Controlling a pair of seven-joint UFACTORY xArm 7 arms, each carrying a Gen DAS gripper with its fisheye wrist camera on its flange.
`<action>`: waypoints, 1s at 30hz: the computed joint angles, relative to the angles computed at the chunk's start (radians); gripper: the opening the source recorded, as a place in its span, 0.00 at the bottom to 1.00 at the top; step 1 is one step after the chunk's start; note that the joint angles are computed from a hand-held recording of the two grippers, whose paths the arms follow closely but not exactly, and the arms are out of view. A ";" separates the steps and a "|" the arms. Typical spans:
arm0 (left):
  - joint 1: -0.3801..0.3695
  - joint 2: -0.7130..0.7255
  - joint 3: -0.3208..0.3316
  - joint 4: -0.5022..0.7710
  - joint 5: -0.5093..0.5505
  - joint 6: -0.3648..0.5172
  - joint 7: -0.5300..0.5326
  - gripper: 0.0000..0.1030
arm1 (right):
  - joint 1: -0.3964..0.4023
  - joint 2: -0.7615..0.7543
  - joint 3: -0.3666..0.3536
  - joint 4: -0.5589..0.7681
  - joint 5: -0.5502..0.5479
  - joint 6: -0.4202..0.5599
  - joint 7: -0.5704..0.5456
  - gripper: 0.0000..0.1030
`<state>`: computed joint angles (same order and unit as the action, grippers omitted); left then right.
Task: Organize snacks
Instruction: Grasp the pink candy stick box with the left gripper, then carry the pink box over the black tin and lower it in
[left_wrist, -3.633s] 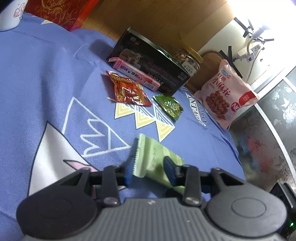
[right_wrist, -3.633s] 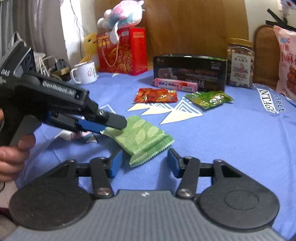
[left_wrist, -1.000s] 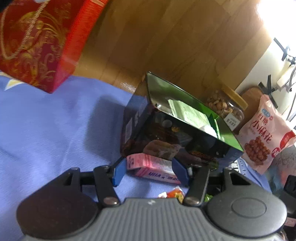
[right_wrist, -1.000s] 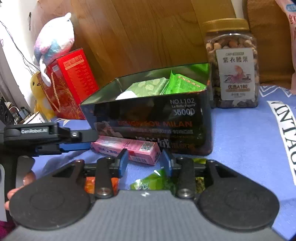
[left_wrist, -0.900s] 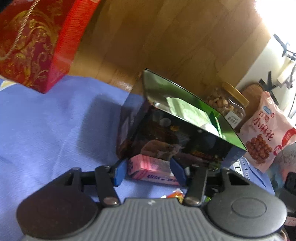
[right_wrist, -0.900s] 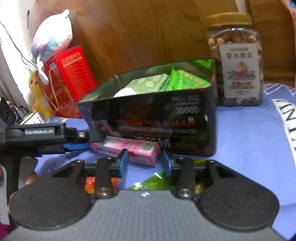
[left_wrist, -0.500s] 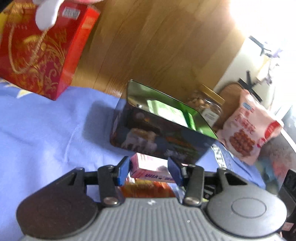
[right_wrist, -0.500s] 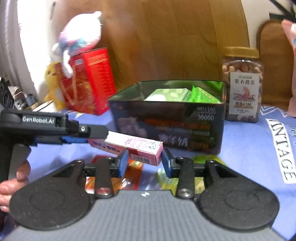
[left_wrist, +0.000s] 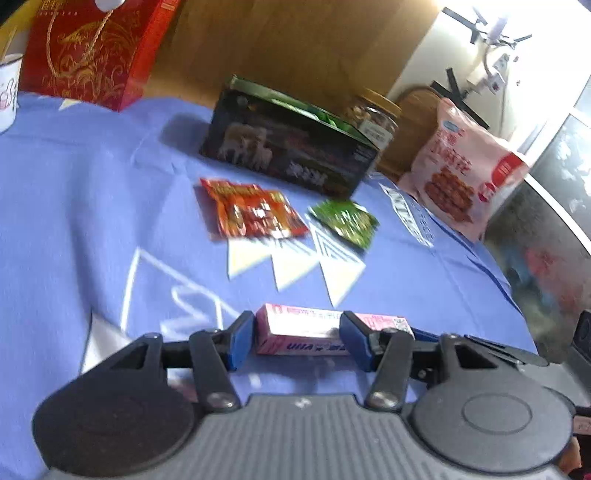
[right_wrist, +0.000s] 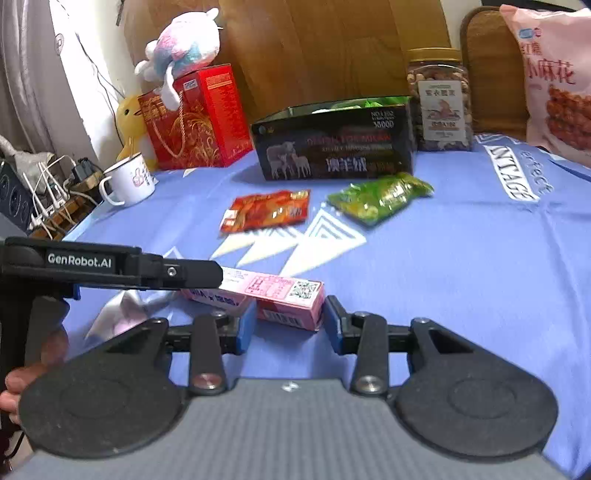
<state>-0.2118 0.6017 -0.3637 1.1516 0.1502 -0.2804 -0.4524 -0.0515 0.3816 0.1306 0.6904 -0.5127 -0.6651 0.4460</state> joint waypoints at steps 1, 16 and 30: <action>-0.019 -0.013 0.014 -0.019 -0.007 -0.012 0.002 0.49 | 0.007 -0.009 -0.005 -0.024 0.013 -0.014 -0.011 0.43; -0.026 -0.145 0.015 -0.273 0.081 -0.162 -0.116 0.49 | 0.093 -0.080 -0.035 -0.260 0.167 -0.206 -0.111 0.44; 0.014 -0.170 0.009 -0.340 0.213 -0.218 -0.249 0.52 | 0.117 -0.072 -0.037 -0.332 0.192 -0.320 -0.131 0.48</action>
